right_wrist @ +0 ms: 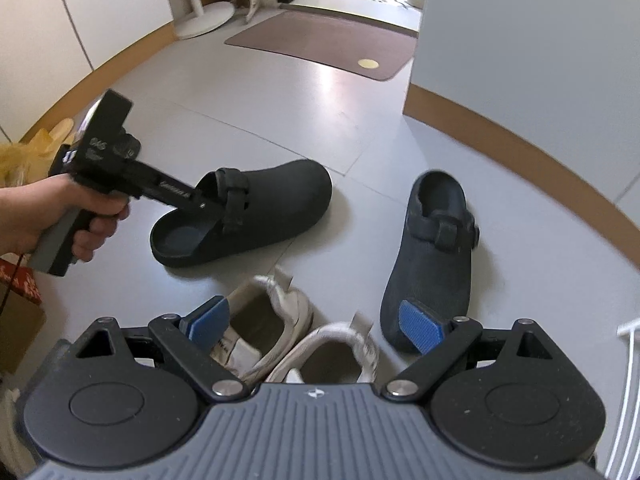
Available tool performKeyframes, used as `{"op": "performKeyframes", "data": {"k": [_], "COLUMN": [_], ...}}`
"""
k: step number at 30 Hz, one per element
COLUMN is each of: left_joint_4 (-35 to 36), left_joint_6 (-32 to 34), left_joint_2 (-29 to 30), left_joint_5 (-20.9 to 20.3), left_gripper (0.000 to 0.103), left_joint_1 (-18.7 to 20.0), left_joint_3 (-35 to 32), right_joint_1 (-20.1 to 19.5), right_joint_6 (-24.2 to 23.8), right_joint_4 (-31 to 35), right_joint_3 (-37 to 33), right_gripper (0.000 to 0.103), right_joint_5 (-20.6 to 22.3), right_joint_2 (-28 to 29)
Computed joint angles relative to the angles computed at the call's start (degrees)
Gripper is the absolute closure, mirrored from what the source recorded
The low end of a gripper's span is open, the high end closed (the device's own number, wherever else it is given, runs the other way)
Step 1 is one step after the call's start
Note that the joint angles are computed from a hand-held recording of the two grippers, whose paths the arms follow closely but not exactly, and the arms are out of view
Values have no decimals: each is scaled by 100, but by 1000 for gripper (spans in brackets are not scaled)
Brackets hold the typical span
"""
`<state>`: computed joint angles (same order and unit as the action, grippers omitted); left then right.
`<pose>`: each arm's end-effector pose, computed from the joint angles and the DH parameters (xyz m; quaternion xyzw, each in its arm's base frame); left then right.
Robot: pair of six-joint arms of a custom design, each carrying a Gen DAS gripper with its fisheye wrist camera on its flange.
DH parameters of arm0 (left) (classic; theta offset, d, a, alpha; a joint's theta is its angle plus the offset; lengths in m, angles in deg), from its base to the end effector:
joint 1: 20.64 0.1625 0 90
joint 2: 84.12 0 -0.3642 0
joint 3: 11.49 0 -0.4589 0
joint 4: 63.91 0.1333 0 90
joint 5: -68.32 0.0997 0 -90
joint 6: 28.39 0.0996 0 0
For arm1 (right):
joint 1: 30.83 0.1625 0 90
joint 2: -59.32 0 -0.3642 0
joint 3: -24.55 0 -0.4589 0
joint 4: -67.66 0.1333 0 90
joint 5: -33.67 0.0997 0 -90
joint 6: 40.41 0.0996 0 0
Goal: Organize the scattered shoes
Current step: 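Carry the black clog with the left tool toward the other black clog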
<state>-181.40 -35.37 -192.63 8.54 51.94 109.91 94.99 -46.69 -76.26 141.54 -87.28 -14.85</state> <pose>0.0403 -0.4842 0.3473 0.0541 0.9566 -0.1745 0.2268 0.3886 -0.3981 0.1363 0.3205 -0.9045 0.1578 0.2330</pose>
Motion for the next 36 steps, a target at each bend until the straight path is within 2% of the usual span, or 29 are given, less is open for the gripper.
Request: {"op": "performKeyframes", "data": {"k": [3,5,6,9,13,14,16,17,20,27,30,36], "left_joint_4": [-59,-78,-28,-3,-229,-272,-334,-371,-433,-779,-866,-1032], "left_joint_6": [-27,13,28,148,200,193,213,277,311,480,366,562], "left_joint_2": [-242,-314,-382,-333,-90,30,205,295,514,554,653,896], "left_joint_5": [162,188,200,-110,-276,-215,-123,-89,80,-165,-249,-367], "left_gripper": [51,51,50,46,44,46,56,69,80,88,89,90], "left_joint_1": [-43,-47,-54,-14,-14,-22,-33,-35,-46,-72,-130,-214], "left_joint_3": [135,156,151,21,-90,-136,-203,-231,-295,-215,-231,-285], "right_joint_1": [-93,-147,-148,-156,-267,-296,-348,-369,-425,-555,-580,-613], "right_joint_6": [-607,-1150,-1263,-1558,-1567,-1553,-1539,-1551,-1546,-1414,-1441,-1573], "right_joint_4": [-149,-178,-170,-178,-263,-272,-292,-306,-347,-390,-400,-452], "right_joint_3": [-147,-320,-375,-631,-703,-694,-668,-641,-553,-311,-264,-333], "right_gripper": [8,8,8,8,8,8,8,8,8,8,8,8], "right_joint_5": [256,367,352,235,409,420,427,410,372,294,319,322], "right_joint_2": [167,376,442,760,859,860,856,844,794,592,544,648]}}
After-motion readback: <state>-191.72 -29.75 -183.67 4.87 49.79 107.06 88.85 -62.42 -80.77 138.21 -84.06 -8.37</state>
